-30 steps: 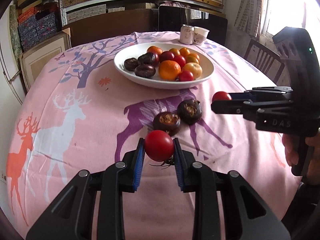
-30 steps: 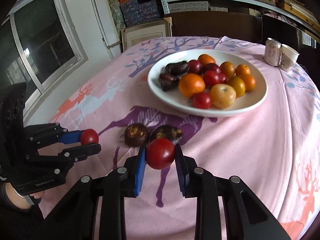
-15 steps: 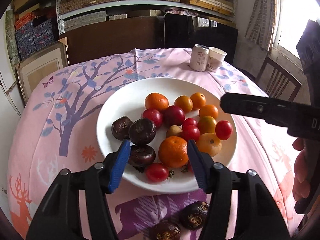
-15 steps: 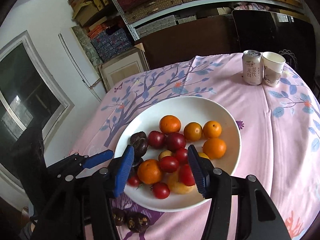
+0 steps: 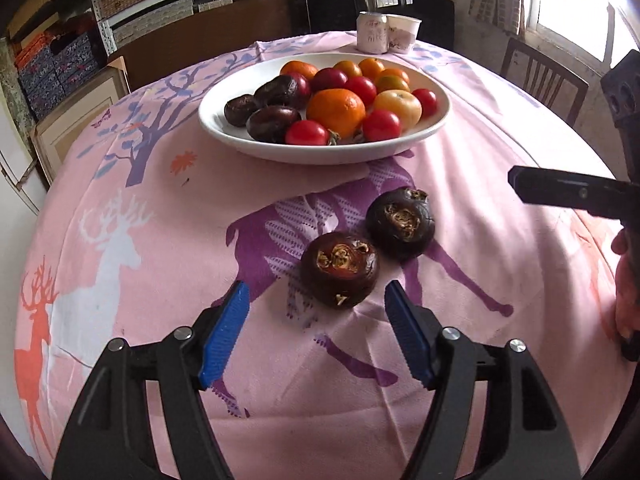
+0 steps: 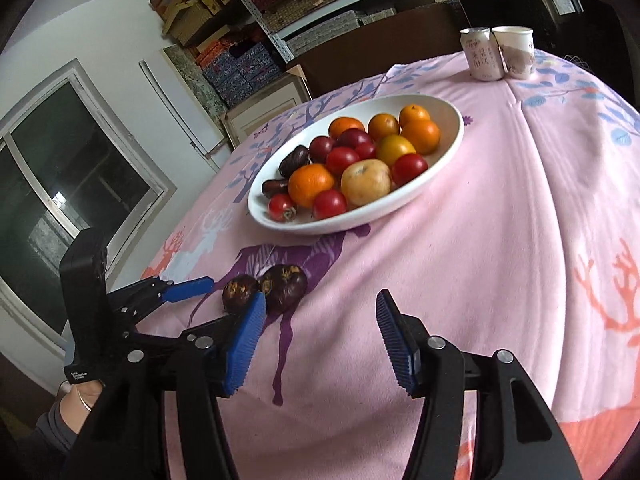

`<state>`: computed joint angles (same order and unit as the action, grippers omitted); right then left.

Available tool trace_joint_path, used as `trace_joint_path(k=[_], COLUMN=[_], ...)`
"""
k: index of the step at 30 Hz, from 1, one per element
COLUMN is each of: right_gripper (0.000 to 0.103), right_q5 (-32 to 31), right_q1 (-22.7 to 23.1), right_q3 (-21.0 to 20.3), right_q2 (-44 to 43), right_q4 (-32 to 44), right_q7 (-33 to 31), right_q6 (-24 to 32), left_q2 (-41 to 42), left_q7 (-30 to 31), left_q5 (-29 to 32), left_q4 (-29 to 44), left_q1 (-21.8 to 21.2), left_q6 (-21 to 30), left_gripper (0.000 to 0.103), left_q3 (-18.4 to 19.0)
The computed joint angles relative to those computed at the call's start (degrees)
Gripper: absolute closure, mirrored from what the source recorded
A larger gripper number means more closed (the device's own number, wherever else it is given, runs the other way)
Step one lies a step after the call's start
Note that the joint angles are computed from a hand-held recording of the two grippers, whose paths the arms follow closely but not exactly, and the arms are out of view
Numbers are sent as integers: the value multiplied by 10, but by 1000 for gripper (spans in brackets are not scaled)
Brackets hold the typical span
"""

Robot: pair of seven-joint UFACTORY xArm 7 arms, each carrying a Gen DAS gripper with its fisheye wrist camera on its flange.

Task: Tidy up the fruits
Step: 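Grasp a dark purple tomato with the left gripper while the right gripper grasps the last one, then lower both dark purple tomatoes into the white plate and open both grippers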

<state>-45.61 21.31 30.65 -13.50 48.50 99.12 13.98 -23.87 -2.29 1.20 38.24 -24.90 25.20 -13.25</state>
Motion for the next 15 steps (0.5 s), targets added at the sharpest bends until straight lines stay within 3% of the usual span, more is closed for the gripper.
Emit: trace_joint_path(k=[3,5,6,8,12,15], right_gripper=[45,45,45,45,45,45], right_q5=[2,1,7,19,39,41], right_q1=[5,9,15,29,62,94], right_q3=[0,1,0,-4,-21,-27], right_q2=[6,7,10,18,50,97], right_q4=[-1,1,4,13,54,122], right_q7=[0,0,-8,-28,-87,-141], right_q6=[-3,-1,6,21,68,160], left_q2=[23,36,39,33,-6,-35], left_q7=[-26,-13,-7,-18,-17,-59], left_q5=[31,7,0,20,-2,-4], left_q4=[13,22,24,15,-11,-24], left_q1=[21,2,-3,6,-2,28], left_q6=[-10,-16,-20,-35,-62,-85], left_gripper=[35,57,63,63,63,63], left_q3=[-20,-2,2,-11,6,6])
